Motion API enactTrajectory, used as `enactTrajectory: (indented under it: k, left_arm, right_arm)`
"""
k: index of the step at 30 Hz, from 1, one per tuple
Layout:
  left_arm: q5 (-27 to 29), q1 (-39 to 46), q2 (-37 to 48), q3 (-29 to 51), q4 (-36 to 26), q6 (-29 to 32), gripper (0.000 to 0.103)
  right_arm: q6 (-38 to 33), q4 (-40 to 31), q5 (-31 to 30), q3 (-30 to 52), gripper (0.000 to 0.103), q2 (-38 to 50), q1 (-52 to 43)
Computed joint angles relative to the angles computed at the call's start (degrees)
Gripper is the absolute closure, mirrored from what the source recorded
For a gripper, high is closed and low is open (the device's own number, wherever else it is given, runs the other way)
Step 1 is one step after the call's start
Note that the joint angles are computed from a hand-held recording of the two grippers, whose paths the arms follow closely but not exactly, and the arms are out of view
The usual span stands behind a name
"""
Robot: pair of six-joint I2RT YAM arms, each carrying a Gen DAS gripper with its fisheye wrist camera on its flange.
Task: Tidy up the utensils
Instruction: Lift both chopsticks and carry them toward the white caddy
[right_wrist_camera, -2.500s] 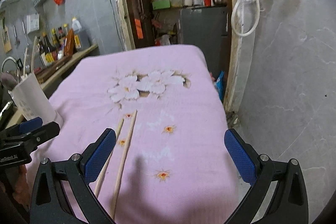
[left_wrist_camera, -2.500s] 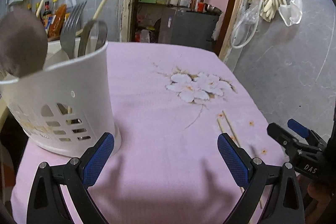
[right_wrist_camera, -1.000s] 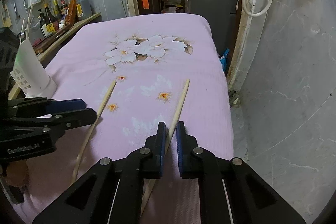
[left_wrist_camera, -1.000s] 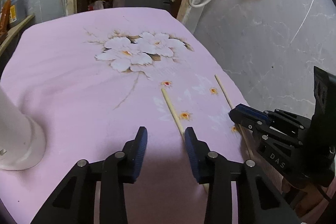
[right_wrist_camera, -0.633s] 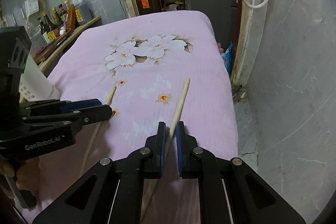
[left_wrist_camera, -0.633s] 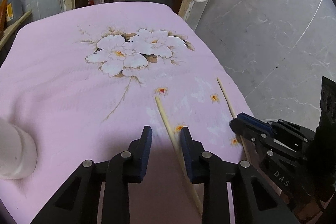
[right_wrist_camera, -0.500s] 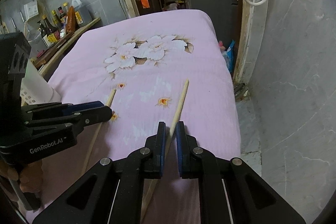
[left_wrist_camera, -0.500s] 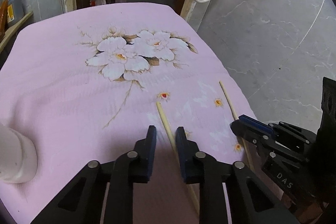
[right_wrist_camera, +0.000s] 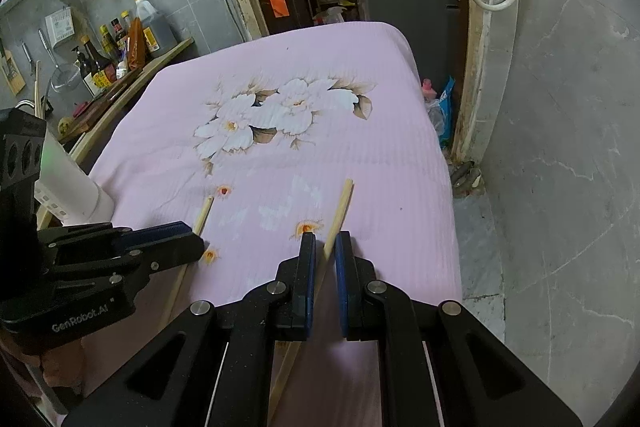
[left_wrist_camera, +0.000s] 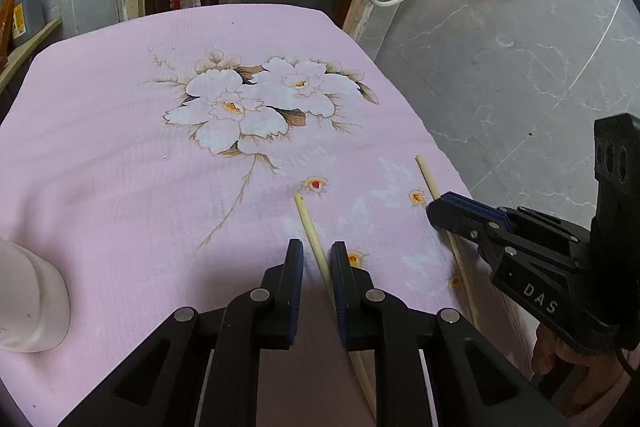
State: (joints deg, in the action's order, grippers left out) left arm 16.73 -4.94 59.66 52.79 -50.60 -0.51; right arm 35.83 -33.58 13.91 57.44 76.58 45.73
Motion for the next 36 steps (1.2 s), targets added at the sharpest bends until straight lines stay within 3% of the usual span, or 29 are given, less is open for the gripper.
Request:
enactTrajectory:
  k: [7,18,29,36]
  left_arm:
    - [-0.1,-0.17,0.63,0.7,-0.65,0.57,0.089]
    - [-0.77,-0.9,4.1,4.17,-3.97,3.84,0.09]
    - [2.07,2.91,-0.49,2.27,-5.12,-1.11,0.098]
    - [3.7,7.96,-7.72,3.53,-9.23,0.57,0.098]
  right_arm:
    - [-2.15,-1.48,-2.46,4.23,0.094,4.69,-1.52]
    - [-0.02,-6.06,-4.89,8.52,0.096,8.05,-2.28]
    - [5.74,0.33,1.24,1.37,0.099,-0.62,2.97]
    - [5.75,1.64,4.3,1.8,0.099,-5.5,7.2]
